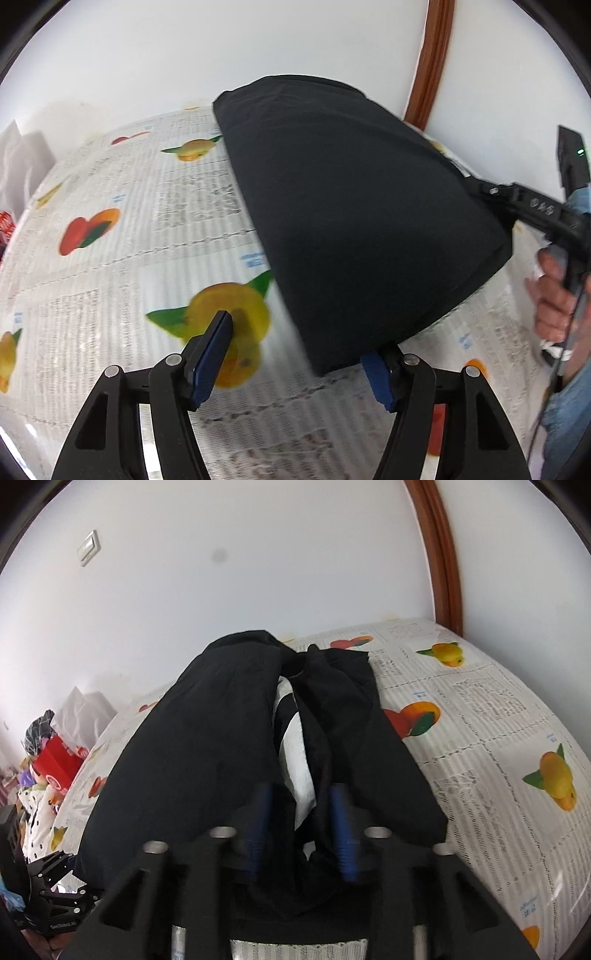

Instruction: Fold large clothes

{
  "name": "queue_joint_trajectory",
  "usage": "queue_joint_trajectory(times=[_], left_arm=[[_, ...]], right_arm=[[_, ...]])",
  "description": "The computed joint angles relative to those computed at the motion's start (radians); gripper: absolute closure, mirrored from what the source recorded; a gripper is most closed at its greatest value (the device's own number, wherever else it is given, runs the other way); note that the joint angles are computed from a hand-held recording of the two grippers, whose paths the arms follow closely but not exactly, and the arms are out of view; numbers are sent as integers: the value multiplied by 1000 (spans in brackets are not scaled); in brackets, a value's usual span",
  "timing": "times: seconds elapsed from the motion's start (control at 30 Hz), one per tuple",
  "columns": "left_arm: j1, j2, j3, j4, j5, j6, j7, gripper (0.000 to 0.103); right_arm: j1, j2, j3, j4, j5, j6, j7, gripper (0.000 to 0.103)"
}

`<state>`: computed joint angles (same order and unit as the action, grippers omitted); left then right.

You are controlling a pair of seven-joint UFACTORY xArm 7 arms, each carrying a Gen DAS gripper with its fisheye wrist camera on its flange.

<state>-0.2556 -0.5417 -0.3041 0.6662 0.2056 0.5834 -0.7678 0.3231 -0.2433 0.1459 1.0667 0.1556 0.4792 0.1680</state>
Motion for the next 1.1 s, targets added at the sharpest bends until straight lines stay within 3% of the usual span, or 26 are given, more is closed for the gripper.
queue_joint_trajectory(times=[0.13,0.23,0.27,0.33,0.43,0.5,0.6,0.7,0.8,0.9,1.1], left_arm=[[3,57,-12,42,17,-8,3,38],[18,101,-47,91,63,27,-31,38],[25,113,-59,106,89,45,-49,38],[32,138,-79,136,141,80,-86,38],[18,154,-68,154,170,100,-117,39],[11,166,-60,165,189,109,-129,39],[-5,167,-46,166,198,115,-138,39],[-10,181,-34,175,205,111,-138,39],[-13,188,-27,180,216,109,-142,39],[-19,183,-20,175,213,106,-140,39],[-28,154,-5,152,185,103,-114,39]], right_arm=[[7,32,2,29,4,13,-13,57],[-4,65,25,63,-58,32,24,58],[-9,69,36,69,-93,36,44,63],[-7,74,37,80,-115,44,45,88],[8,66,26,90,-110,42,-23,95],[18,32,11,65,-84,-13,-88,97],[53,-54,-54,-7,96,-134,-161,98],[3,-130,-41,-99,89,-221,-98,97],[-64,-126,-20,-122,35,-152,10,97],[-39,-126,-56,-140,58,-95,4,96],[-84,-187,3,-148,-64,-20,43,86]])
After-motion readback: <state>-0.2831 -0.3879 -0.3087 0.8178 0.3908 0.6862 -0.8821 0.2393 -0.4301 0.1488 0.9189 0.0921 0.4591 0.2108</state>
